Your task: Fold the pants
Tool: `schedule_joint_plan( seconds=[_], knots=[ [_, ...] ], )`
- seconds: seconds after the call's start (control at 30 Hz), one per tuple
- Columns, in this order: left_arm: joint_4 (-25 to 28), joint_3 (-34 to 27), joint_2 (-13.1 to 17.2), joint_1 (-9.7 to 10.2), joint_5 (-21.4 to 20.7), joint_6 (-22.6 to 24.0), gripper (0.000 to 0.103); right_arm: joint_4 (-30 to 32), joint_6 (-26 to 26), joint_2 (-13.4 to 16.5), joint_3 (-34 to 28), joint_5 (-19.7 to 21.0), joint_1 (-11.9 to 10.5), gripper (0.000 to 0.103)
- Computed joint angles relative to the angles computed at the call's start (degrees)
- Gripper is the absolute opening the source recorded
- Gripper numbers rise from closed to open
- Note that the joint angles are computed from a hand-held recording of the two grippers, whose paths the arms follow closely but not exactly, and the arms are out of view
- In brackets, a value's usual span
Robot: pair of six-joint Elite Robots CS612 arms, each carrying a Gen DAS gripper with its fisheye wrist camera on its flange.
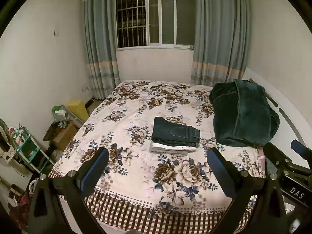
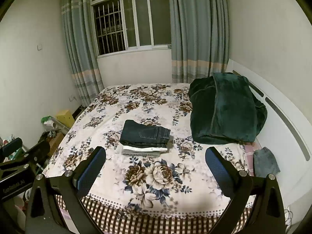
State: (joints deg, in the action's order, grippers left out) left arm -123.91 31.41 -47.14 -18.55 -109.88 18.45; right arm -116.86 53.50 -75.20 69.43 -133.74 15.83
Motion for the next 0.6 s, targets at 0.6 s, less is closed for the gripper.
schedule_joint_plan(
  seconds=[0.6],
  knots=[
    [-0.3,0.4,-0.3,0.11,-0.2,0.1,0.103,0.6,0.6,-0.6,0.9,-0.5,0.4,0.103]
  ],
)
